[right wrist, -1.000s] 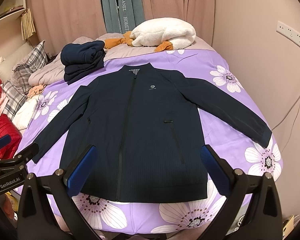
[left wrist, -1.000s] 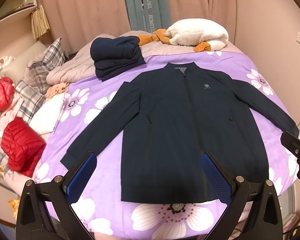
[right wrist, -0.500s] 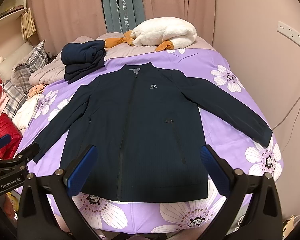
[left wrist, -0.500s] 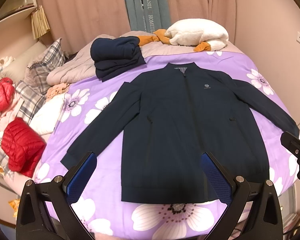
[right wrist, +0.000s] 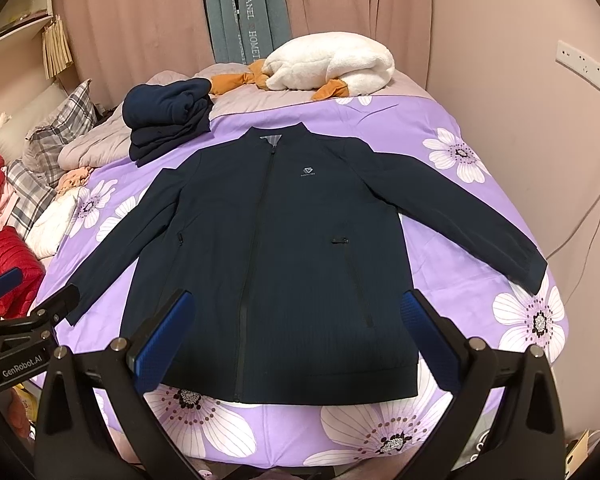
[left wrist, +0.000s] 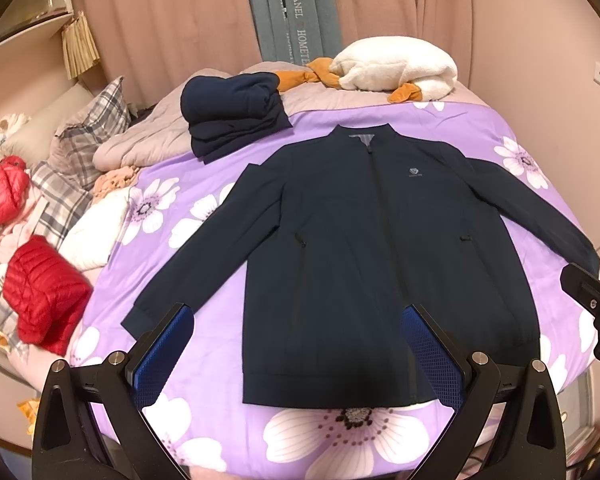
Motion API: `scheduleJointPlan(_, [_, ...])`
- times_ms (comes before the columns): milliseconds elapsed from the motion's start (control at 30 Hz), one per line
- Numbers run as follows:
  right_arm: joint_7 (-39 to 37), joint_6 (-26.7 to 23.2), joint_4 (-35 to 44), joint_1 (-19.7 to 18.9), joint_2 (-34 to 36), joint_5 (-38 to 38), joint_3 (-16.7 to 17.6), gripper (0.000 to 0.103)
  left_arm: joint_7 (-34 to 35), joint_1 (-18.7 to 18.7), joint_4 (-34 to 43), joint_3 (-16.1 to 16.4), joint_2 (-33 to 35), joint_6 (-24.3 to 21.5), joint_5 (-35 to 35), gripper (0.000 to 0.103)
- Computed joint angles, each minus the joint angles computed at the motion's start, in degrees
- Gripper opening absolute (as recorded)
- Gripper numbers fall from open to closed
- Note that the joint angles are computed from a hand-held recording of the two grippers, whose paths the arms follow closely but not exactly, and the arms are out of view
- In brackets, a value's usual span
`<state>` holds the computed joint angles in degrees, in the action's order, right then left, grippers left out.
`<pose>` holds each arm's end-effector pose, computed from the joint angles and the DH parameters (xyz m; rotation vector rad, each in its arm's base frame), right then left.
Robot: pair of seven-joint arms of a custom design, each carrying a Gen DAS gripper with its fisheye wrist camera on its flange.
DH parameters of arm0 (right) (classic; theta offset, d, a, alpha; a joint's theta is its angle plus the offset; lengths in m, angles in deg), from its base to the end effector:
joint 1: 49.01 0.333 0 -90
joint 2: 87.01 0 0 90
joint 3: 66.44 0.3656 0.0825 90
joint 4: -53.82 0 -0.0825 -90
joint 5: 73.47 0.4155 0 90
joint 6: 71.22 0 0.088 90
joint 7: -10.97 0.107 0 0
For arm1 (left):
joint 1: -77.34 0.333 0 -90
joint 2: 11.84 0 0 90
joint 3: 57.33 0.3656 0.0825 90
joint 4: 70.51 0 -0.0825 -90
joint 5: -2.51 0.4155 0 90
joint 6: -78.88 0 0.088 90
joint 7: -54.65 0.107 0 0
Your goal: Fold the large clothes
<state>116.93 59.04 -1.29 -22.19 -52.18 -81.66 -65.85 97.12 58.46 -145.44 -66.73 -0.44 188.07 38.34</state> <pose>0.7384 0.3752 0.6445 -1.9723 1.5347 -0.5213 0.6287 -0.2731 0.7334 -1.9614 1.5110 -0.4030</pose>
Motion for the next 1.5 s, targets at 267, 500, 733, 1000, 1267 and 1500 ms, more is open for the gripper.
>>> scheduleJointPlan(267, [0.2, 0.2, 0.0, -0.1, 0.2, 0.3, 0.0, 0.103, 0.0, 0.0, -0.1, 0.0, 0.0, 0.1, 0.1, 0.103])
scheduleJointPlan(500, [0.5, 0.3, -0.3, -0.3, 0.2, 0.4, 0.0, 0.103, 0.1, 0.0, 0.0, 0.0, 0.1, 0.1, 0.0, 0.103])
scheduleJointPlan(733, [-0.4, 2.0, -1.5, -2.1, 0.0, 3.4, 1.5, 0.103, -0.8, 1.1, -1.0, 0.1, -0.4, 3.6, -2.5, 0.103])
scheduleJointPlan(1000, [-16.4, 21.8, -15.6, -18.1, -2.3, 40.0, 16.4, 0.103, -5.9, 6.9, -12.7, 0.8, -3.8, 28.1, -13.3, 0.103])
scheduleJointPlan(1267, [-35.7, 33.2, -24.6, -29.3, -0.6, 70.3, 24.8, 0.103, -0.7, 9.6, -18.9, 0.2, -1.1, 50.3, -21.0, 0.103])
scheduleJointPlan(1500, [-13.2, 34.8, -24.0, -23.7, 2.9, 60.6, 11.1, 0.103, 13.0, 10.4, -14.6, -2.0, 3.7, 49.7, -33.2, 0.103])
